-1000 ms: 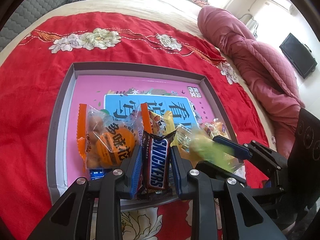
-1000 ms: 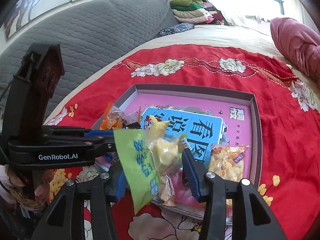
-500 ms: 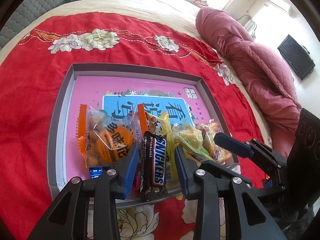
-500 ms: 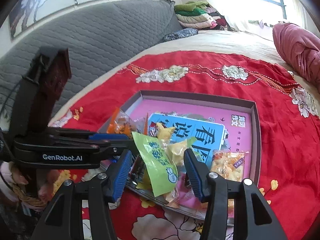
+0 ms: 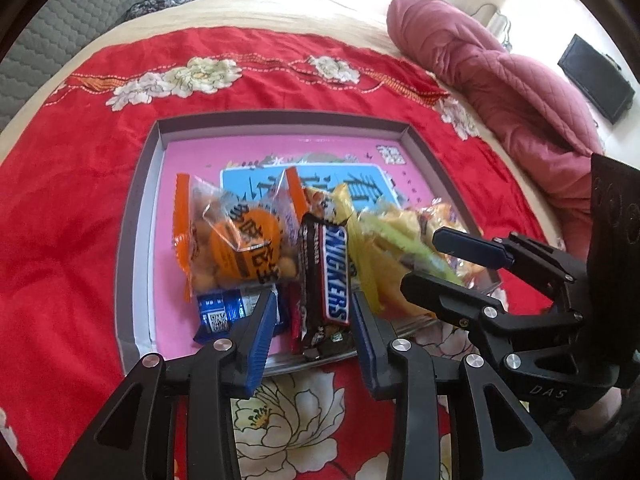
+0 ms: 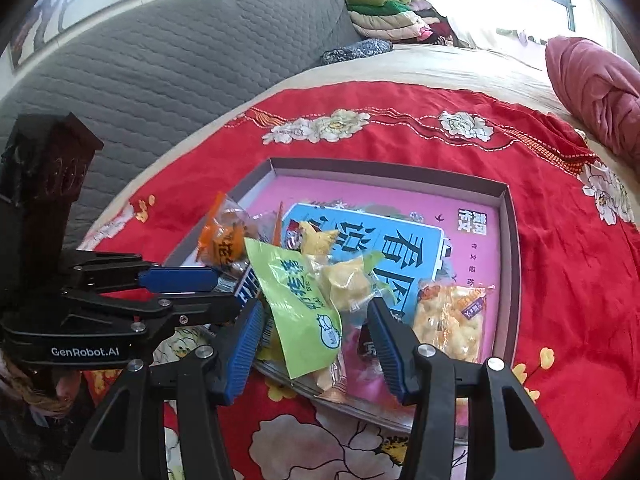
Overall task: Organize snacks
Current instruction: 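Lower the Snickers bar into the tray with the left gripper while the right lowers the green bag, then open the left gripper releasing the Snickers bar while the right opens releasing the green bag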
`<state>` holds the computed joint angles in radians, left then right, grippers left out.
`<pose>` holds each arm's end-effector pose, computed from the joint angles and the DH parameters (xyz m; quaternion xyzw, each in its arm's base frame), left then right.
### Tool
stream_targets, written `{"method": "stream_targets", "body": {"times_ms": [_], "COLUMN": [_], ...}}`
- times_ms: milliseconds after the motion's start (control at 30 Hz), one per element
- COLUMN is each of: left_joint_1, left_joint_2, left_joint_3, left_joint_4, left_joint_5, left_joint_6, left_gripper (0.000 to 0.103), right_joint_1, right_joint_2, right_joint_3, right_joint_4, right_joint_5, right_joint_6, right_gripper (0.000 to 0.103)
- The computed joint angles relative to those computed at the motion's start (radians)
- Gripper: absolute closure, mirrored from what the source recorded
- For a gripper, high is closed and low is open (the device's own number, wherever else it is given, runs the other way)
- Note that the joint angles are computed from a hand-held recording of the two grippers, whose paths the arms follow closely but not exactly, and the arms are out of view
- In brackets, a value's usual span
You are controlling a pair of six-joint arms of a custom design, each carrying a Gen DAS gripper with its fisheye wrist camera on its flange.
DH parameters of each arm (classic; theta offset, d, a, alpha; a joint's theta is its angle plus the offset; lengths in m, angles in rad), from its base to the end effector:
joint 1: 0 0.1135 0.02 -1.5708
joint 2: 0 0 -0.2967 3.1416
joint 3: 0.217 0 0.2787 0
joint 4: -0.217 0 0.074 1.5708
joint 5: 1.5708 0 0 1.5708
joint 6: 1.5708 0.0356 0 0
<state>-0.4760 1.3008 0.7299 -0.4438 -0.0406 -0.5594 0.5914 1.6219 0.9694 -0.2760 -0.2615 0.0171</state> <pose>0.2319 -0.1179 0.2098 -0.0456 0.9603 -0.1188 0.2481 0.2877 0.2043 0.2054 -0.3059 0.8906 0.2118 0.2615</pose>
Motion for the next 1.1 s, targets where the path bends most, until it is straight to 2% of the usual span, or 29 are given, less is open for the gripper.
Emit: {"method": "stream_targets", "body": {"times_ms": [367,1100], "left_joint_1": [0.007,0.026], "left_joint_2": [0.035,0.084], "left_joint_3": [-0.002,0.017], "left_joint_4": [0.026,0.07], "left_joint_5": [0.007,0.017], "left_joint_6": [0.0,0.001], "left_gripper": [0.064,0.064], "right_joint_1": [0.034,0.034], "right_joint_2": [0.038,0.058], "right_joint_3": [-0.004,-0.015], "right_joint_4": [0.006,0.077], "right_joint_5": [0.057,0.09], "right_joint_6": [-0.01,-0.014], "right_gripper": [0.049,0.049]}}
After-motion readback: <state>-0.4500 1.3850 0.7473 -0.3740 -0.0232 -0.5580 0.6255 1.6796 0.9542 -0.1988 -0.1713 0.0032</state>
